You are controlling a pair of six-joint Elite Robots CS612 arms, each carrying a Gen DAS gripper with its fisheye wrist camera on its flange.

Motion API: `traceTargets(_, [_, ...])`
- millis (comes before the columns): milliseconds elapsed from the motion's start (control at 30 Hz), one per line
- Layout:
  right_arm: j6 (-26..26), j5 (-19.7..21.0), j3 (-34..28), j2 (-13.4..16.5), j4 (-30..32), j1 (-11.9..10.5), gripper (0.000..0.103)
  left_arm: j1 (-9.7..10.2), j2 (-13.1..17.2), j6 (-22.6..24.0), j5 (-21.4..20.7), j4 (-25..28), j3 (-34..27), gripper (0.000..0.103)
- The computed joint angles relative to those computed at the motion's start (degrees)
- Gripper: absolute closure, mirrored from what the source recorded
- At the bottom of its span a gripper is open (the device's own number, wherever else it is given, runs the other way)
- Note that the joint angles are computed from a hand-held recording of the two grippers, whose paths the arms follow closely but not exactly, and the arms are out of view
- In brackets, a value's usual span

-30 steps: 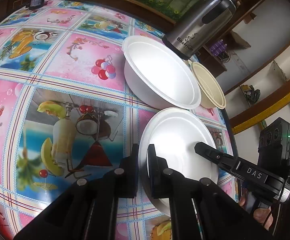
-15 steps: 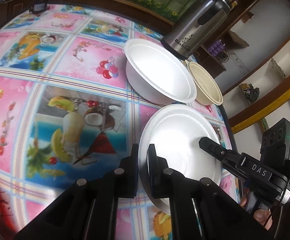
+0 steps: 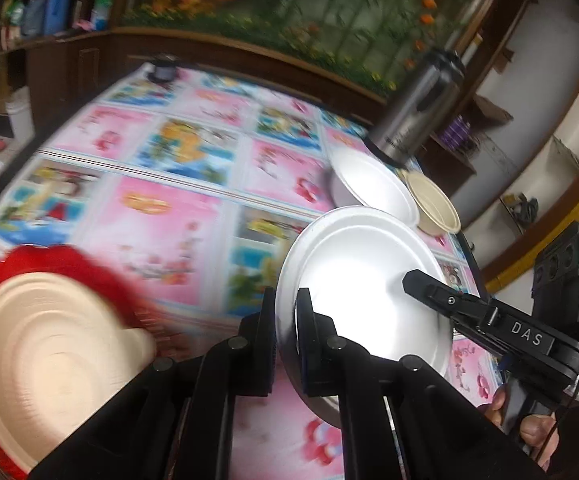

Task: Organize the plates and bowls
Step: 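Carry the white plate over the red stack and lower it with both grippers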

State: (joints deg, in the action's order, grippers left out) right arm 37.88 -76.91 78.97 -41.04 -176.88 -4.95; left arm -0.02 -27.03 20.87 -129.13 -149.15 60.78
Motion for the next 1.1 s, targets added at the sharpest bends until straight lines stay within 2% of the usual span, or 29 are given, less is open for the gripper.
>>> traceTargets(167, [-2.8, 0.4, -3.3, 0.8, 2.1, 2.0, 0.094, 1.90, 0.0, -2.5, 0.2, -3.4, -0.2, 0.096])
traceTargets(467, [-5.6, 1.5, -10.2, 3.7, 6.6, 4.9, 0.093, 4.13, 1.2, -7.1, 3.5, -9.1, -1.7, 0.095])
traceTargets(833, [-8.7, 3.5, -17.7, 7.8, 14.0, 7.0, 0.093, 5.63, 3.5, -9.5, 7.3, -10.5, -4.9, 0.094])
traceTargets(1100, [-9.1, 3.7, -19.2, 8.8, 16.3, 7.3, 0.093, 5.85, 4.3, -9.3, 8.2, -10.4, -5.8, 0.094])
